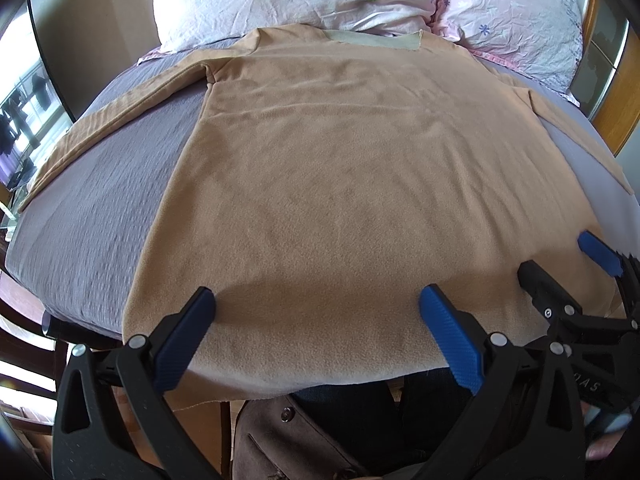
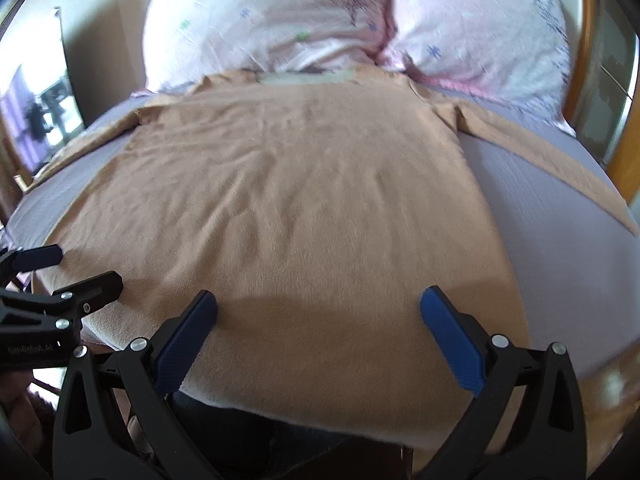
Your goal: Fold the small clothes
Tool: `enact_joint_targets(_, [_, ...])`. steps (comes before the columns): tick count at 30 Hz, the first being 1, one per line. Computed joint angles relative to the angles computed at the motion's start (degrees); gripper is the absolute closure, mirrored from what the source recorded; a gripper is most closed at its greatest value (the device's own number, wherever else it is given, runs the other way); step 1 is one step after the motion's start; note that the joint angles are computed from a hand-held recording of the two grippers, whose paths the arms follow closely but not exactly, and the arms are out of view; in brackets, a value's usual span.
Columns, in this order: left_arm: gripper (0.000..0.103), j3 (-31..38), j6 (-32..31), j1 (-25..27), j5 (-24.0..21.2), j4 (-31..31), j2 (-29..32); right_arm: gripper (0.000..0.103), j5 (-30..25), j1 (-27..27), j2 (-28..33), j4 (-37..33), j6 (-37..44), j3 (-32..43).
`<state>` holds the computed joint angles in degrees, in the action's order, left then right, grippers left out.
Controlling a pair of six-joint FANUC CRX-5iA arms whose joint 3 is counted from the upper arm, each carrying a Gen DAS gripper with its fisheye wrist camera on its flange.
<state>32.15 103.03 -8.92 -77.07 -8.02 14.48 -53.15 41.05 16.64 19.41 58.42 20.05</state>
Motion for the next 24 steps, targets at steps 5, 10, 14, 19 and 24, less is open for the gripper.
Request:
enact_joint_targets(5, [0.002, -3.30, -3.34, 0.75, 4.57, 1.42, -1.69, 0.001, 5.14, -7.40, -1.87, -3.24, -2.69, 1.20])
enact_joint_targets(10, [0.002, -6.34, -6.83, 5.31, 10.95, 9.71, -2.06, 0.005, -1.42, -21.02, 4.05, -6.61, -16.90, 13.37])
enact_joint_targets(14, [0.002, -10.89, -9.61, 10.40, 17.91, 20.06, -2.97, 0.043, -12.35, -29.42, 12.75, -9.40, -26.94, 26.68])
enact_joint_targets(19, [0.002, -8.69, -5.09, 12.47, 20.28, 15.86, -2.82, 0.048, -13.49, -34.05, 15.79, -12.78, -33.47, 29.67])
enact_joint_targets(24, [0.002, -10.35, -3.50, 17.96, 23.65, 21.05, -2.57, 0.096, -10.38, -34.84, 17.84, -10.40, -35.89, 29.79])
